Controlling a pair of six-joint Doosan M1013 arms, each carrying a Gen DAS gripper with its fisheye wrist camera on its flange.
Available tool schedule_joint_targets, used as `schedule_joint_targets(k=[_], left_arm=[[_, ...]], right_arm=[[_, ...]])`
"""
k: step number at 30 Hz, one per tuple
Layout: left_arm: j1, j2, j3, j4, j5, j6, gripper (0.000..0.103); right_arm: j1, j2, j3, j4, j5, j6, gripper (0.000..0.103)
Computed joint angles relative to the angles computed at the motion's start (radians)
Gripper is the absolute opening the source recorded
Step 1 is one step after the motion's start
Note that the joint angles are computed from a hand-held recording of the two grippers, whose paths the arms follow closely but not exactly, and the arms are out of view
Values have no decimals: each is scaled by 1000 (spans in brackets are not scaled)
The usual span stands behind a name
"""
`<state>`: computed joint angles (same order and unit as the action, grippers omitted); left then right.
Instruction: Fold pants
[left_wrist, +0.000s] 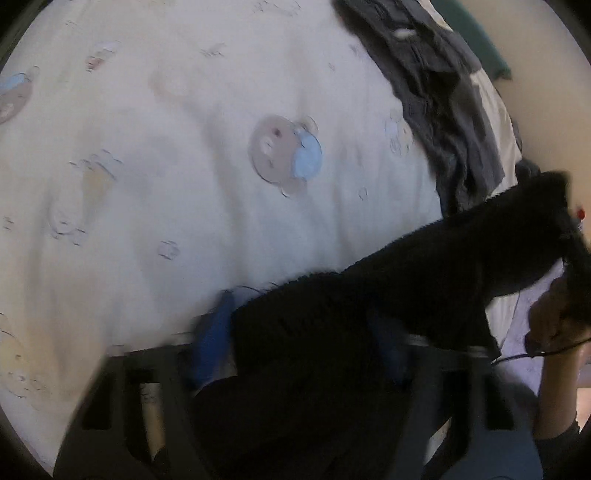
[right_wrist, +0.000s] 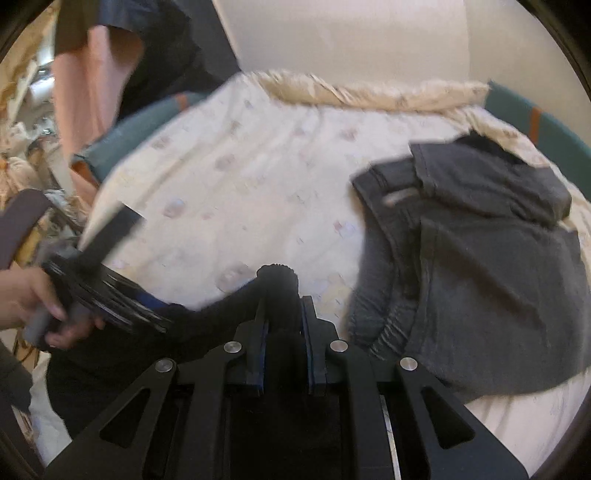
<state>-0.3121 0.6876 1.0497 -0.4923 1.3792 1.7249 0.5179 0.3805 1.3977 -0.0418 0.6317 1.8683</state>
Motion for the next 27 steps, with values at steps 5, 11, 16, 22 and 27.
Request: schedule_joint_targets(k=[5,11,16,22,27], left_arm=[[7,-93,90,3,-165,112,16],[74,-223,154,-59,-331,273,14],[105,-229,113,73,-404,202,14],[104,-94,-38,405,-423,-74,19],[96,-9,-115,563,-278,-258,36]], right_arm=[[9,-22,18,-17,-55,9,14],[-5,25,-76,116,-29,-22,14],[16,183,-338,36,90,-32,15],[25,491,-828,-62,411,-23,31],[28,629,-1055,-110,629,81,78]])
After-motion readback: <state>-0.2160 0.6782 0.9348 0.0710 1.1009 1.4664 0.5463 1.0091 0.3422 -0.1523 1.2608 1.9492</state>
